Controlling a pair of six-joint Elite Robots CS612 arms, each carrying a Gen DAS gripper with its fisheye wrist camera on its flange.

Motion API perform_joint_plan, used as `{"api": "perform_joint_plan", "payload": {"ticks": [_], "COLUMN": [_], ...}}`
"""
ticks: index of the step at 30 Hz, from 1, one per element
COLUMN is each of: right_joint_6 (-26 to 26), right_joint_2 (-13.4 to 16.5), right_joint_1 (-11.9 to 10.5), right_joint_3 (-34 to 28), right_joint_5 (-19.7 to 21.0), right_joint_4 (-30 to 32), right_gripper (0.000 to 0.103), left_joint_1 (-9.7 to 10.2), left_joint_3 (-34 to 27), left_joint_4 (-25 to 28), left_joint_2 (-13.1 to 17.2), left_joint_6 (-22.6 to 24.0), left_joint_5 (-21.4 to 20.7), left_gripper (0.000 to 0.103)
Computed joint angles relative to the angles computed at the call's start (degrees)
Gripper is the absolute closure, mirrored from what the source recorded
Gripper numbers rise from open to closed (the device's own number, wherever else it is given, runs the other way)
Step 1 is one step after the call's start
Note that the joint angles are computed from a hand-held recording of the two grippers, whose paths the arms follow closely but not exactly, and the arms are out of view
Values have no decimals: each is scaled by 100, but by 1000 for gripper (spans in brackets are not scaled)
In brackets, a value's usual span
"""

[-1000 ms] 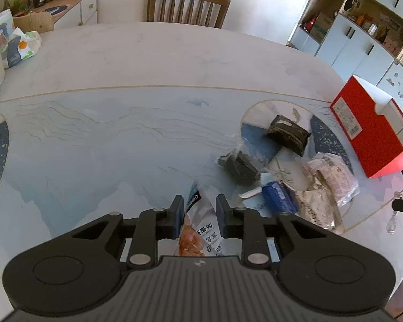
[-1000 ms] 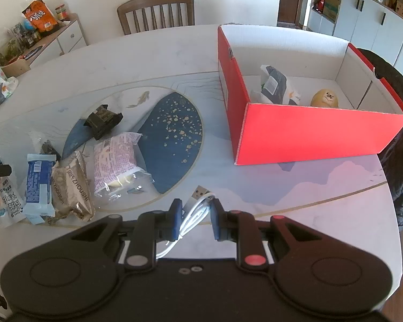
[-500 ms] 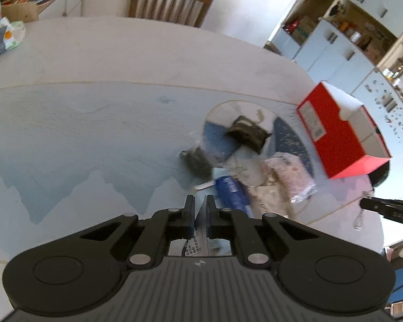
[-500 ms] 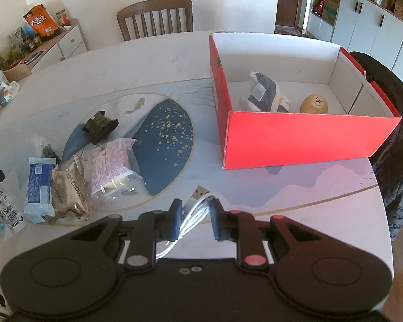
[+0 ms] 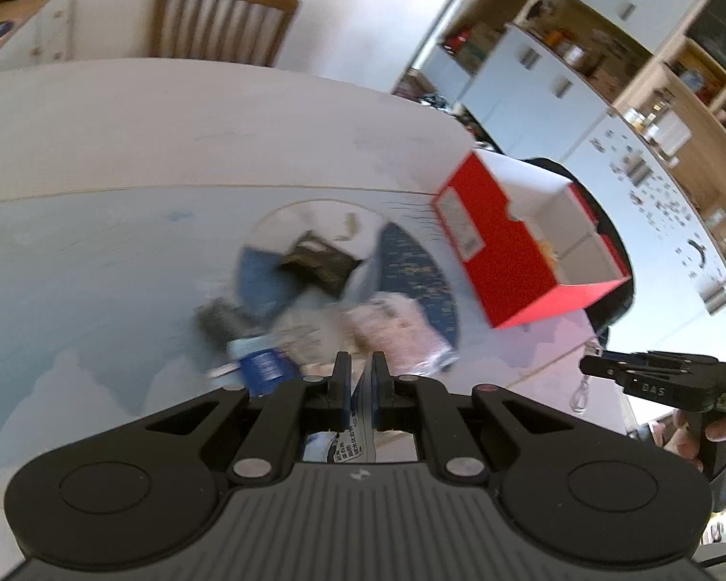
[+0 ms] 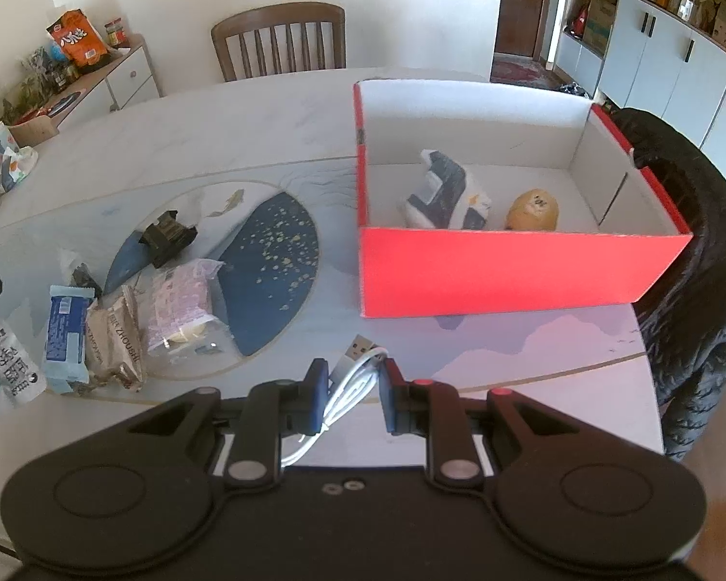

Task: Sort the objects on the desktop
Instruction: 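Carry the cable and the bag in both tools into the red box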

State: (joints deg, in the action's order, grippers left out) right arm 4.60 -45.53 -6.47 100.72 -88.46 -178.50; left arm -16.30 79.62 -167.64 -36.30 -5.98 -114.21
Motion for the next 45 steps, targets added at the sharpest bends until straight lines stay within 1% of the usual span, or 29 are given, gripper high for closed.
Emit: {"api": "perform_joint_plan", "payload": {"ticks": [7, 16, 21, 25, 32, 35, 39, 41, 43, 45], "right_joint_6": [-306, -799, -1109, -1296, -1508, -1474, -1525, -1499, -1506, -1555], "right_joint_2": [-87, -92, -110, -105, -18, 28, 121, 194, 273, 379], "right_joint_1": [-165, -437, -597, -712, -868, -939, -982, -1007, -1024, -1032], "right_joint_3": [72, 25, -32, -84, -274, -392, -576, -726, -877, -1048], "right_joint_5": [-71, -75, 17, 68, 114, 218, 240, 273, 285, 275], "right_joint_4": [-23, -117, -199, -321, -438, -382, -387, -270, -124, 58], "right_gripper": [82, 82, 82, 82, 82, 82, 82, 82, 82, 82], "left_joint_1": [-242, -584, -775, -931, -1169, -1253, -1336, -1361, -1412, -1436], "left_joint_3": [-338, -810, -1062, -1303, -1813, -2044, -2482, -2725, -2953, -3195], "left_joint_4": [95, 259, 203, 58, -74, -43, 242, 366, 535, 752], "left_joint_2": [130, 286, 345, 418, 647, 766, 1000, 1143, 1277, 1415], "left_joint_6": [185, 424, 471, 487, 426, 417, 334, 348, 416, 404], "left_joint_5": [-214, -470, -576, -581, -339, -185, -27, -8, 139, 201], "left_gripper": [97, 97, 97, 97, 97, 97, 97, 97, 97, 97]}}
